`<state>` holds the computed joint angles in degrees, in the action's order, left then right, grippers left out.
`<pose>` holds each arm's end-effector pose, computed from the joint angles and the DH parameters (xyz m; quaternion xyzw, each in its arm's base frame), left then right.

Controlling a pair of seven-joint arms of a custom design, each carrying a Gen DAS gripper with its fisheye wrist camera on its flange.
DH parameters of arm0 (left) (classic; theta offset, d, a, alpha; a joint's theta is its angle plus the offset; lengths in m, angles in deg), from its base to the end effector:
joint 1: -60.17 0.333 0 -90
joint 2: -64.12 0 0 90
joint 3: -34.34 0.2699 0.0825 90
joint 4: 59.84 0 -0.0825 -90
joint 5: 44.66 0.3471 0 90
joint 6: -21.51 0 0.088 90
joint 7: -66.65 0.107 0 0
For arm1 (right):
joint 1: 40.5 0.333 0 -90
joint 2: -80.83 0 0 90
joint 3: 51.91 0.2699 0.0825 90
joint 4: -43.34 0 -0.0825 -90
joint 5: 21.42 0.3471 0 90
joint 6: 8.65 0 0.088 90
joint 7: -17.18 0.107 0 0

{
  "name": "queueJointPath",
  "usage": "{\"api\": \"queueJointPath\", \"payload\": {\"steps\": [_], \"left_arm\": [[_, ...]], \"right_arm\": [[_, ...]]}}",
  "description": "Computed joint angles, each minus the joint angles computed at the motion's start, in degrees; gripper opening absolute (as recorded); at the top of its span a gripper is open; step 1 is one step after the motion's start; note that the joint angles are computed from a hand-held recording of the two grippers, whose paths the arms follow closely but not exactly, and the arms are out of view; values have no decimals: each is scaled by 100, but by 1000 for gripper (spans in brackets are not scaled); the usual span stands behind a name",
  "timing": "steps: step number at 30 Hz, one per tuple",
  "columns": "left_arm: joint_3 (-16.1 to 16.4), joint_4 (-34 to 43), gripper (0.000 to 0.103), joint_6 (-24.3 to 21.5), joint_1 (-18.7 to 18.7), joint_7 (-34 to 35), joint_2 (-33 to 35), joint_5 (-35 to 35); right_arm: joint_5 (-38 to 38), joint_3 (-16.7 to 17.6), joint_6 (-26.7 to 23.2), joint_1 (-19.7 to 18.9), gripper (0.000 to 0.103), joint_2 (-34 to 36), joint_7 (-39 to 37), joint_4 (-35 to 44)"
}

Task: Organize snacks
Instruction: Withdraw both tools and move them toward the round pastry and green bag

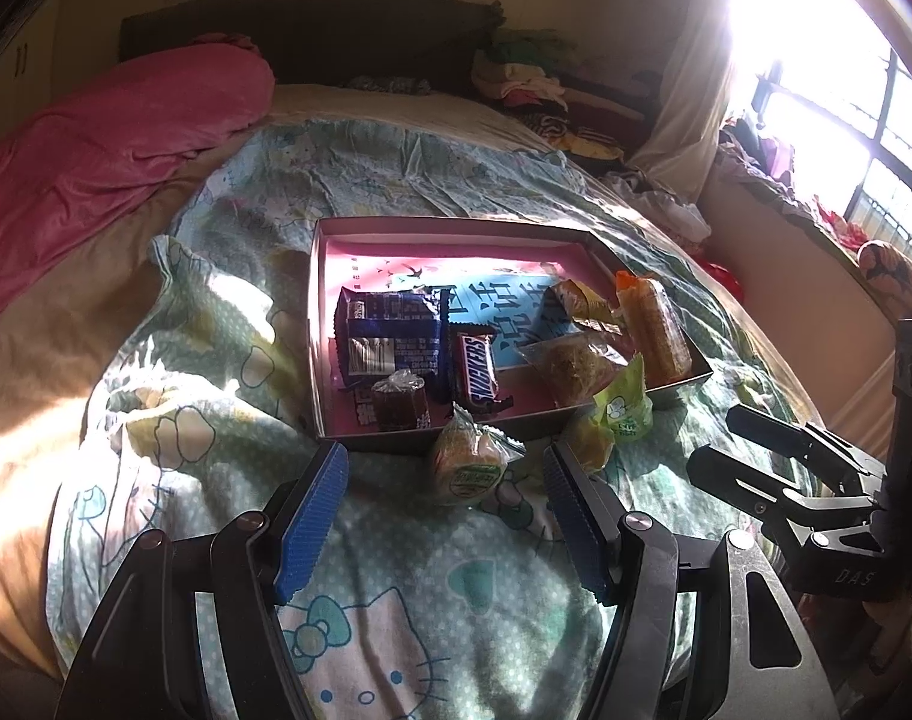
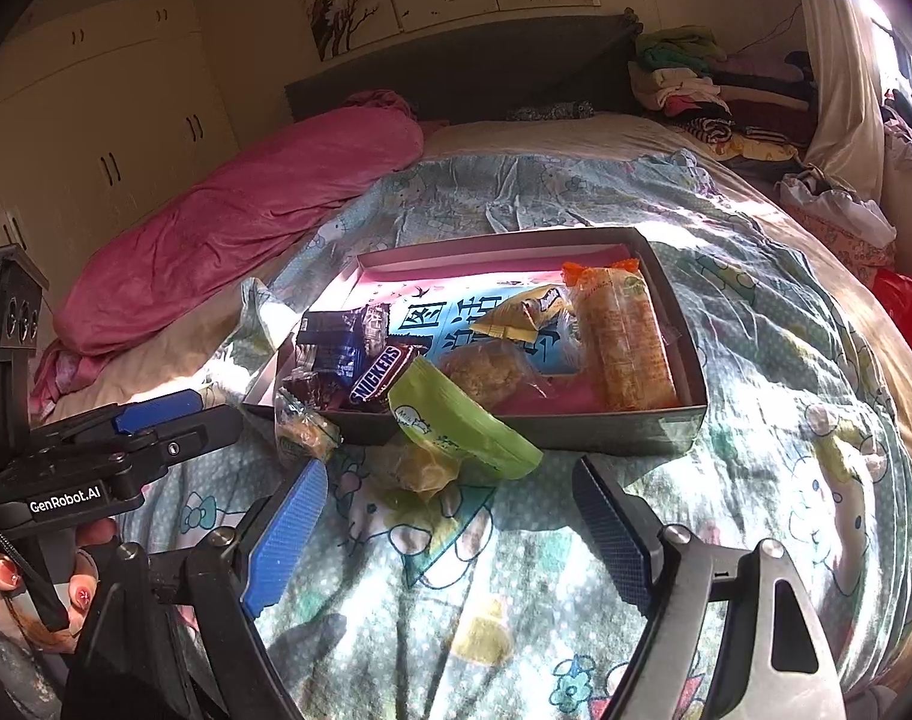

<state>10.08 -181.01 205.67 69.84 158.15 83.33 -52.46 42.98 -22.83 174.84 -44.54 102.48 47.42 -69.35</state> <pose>0.5758 -0.1221 0.3435 -0.6306 0.6718 -0.3476 0.1740 0.5699 0.1502 0.3381 -0.7072 0.5679 -0.1665 0.3868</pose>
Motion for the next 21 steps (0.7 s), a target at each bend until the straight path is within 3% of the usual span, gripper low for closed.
{"api": "queueJointPath", "payload": {"steps": [10, 21], "left_arm": [[876, 74, 69, -389, -814, -296, -16, 160], [1076, 339, 69, -641, -1016, -269, 250, 269]], "right_arm": [[-584, -358, -310, 280, 84, 129, 637, -41], [-990, -598, -738, 337, 84, 415, 1298, 136]]}}
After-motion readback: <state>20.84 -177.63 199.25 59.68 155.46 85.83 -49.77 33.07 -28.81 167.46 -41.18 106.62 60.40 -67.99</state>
